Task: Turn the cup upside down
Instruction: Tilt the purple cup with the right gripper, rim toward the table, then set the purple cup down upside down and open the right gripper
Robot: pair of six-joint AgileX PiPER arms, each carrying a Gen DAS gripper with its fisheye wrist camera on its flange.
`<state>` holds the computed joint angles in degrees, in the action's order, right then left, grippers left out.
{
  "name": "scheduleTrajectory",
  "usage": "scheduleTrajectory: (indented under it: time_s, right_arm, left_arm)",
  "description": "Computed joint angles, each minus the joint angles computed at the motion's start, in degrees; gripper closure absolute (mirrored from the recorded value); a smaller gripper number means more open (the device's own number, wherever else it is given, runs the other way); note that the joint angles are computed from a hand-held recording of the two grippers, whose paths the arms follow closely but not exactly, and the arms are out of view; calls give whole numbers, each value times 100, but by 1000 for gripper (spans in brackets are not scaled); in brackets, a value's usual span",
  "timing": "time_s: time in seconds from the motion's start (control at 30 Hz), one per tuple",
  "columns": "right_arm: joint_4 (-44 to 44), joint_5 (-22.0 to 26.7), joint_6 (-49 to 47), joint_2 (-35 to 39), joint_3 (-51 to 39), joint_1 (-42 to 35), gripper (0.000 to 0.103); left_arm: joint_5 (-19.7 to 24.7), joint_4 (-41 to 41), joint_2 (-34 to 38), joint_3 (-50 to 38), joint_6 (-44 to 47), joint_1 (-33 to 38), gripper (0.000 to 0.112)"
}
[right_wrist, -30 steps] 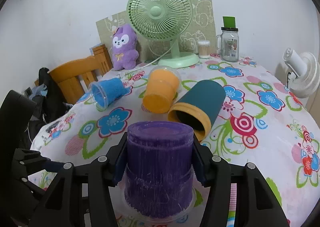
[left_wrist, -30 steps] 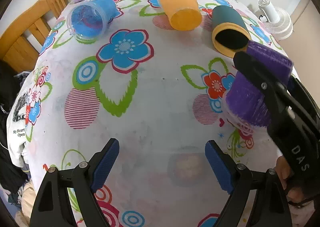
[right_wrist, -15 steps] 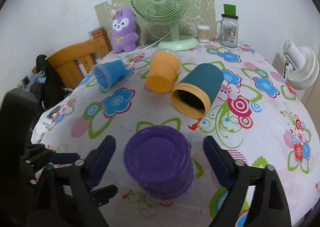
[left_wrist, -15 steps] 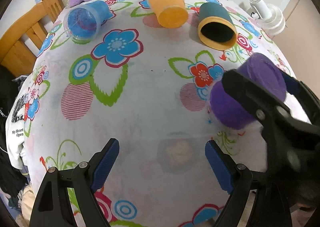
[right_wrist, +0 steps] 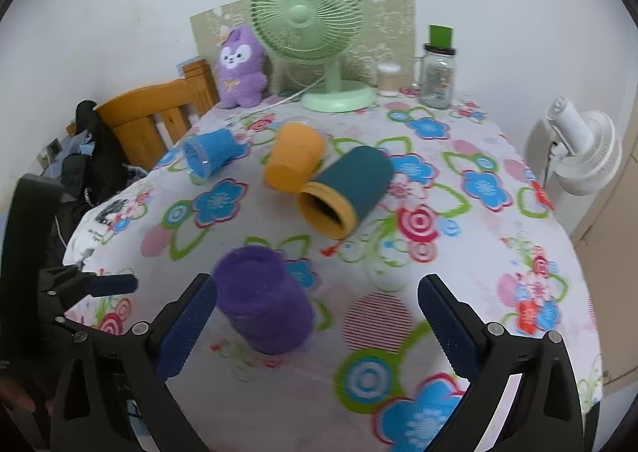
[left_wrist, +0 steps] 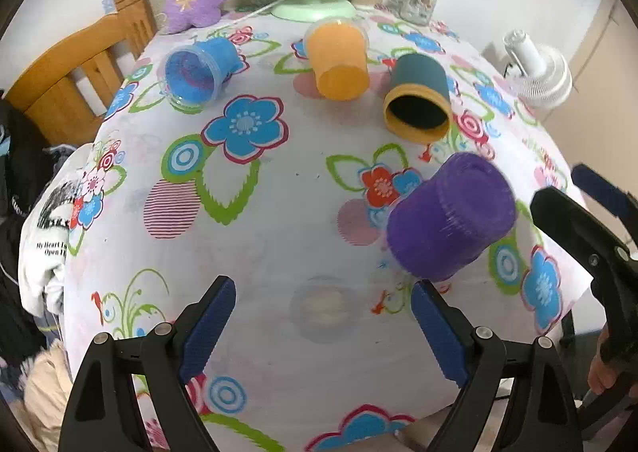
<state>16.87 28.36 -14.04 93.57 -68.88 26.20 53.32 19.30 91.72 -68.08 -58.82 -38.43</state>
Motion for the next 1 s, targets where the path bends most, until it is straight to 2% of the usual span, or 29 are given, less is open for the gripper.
scheduleTrajectory:
  time_s: [0.1,0.3,0.6,0.87,1.0]
  right_arm:
    - [194,52,-305,-88,81,-271,1]
    - [395,259,-717,-136,176,-683,1]
    - [392,587,-1089,-280,22,-914,1]
    - [179,1243,-1067,-352,-359,-1016,1]
    - [-120,1815,-737,-272,-829,-997,1]
  left_arm:
    - [70,344,33,-83,-570,-226,21]
    - [214,459,201,-268,-1076,-446,21]
    - [808,1057,215,-694,-1795,-910,18]
    - [1309,1098,122,-1127,-1968,-1087,15]
    - [1643,1031,107,-1460,-1933,-1120,13]
